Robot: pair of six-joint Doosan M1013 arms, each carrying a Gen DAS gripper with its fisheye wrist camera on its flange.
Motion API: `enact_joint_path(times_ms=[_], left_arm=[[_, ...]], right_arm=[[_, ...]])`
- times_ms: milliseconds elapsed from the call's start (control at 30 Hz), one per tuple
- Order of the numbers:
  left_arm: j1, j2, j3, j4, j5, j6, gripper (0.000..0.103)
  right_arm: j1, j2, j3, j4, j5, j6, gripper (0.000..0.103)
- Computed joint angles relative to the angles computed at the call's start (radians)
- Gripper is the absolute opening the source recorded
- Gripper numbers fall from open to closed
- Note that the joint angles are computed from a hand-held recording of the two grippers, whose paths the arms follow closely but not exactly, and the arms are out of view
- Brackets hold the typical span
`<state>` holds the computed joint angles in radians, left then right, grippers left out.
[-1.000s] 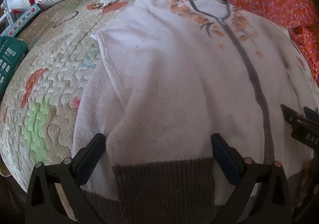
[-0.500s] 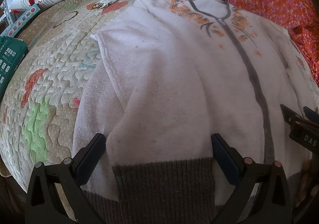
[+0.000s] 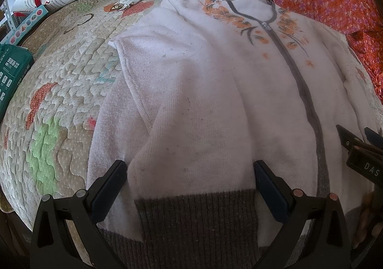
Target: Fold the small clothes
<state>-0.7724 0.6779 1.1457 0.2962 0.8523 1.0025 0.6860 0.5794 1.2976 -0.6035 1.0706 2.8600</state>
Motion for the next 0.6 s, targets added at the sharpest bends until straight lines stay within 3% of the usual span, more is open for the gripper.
enact_joint_path(times_ms=[600], left_arm=[[0.0, 0.0, -0.001, 0.001, 0.001, -0.001, 0.103]], right_arm=[[0.001, 0.0, 0.004, -0.011, -0.001, 0.006, 0.103]])
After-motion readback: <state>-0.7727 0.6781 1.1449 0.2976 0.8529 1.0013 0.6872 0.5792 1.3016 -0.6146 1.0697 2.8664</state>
